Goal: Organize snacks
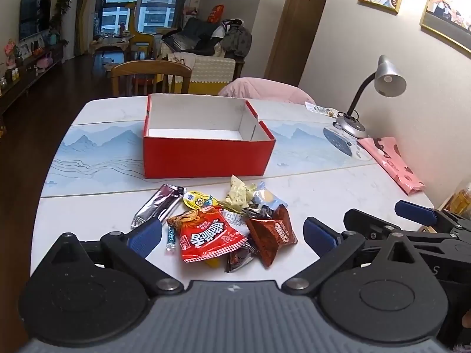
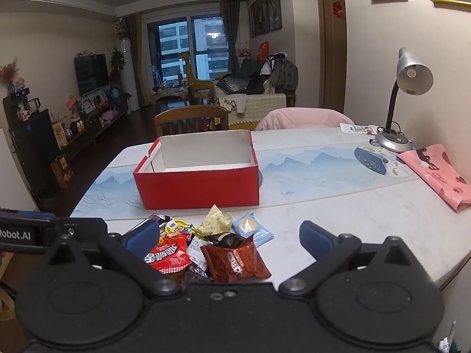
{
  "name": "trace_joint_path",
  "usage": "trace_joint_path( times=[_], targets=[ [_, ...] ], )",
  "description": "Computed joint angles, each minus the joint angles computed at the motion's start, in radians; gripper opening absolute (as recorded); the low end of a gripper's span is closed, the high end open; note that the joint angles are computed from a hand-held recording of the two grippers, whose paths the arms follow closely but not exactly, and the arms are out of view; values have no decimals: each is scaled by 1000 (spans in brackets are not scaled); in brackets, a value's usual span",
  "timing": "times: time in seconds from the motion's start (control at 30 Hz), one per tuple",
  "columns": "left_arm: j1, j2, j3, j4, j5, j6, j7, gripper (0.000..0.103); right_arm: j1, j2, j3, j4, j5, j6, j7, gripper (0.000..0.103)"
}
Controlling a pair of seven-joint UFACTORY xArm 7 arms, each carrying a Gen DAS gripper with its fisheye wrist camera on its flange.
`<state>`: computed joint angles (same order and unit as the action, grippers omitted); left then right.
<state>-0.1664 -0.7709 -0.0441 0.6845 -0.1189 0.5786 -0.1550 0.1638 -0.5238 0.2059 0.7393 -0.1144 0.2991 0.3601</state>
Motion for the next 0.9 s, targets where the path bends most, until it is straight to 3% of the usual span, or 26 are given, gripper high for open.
trace_joint_path(
  times=[0.9],
  targets=[
    [25,-10,-22,0,55,-25,-26,103,6,-38,-10,-21,17,-29,-33,101]
  ],
)
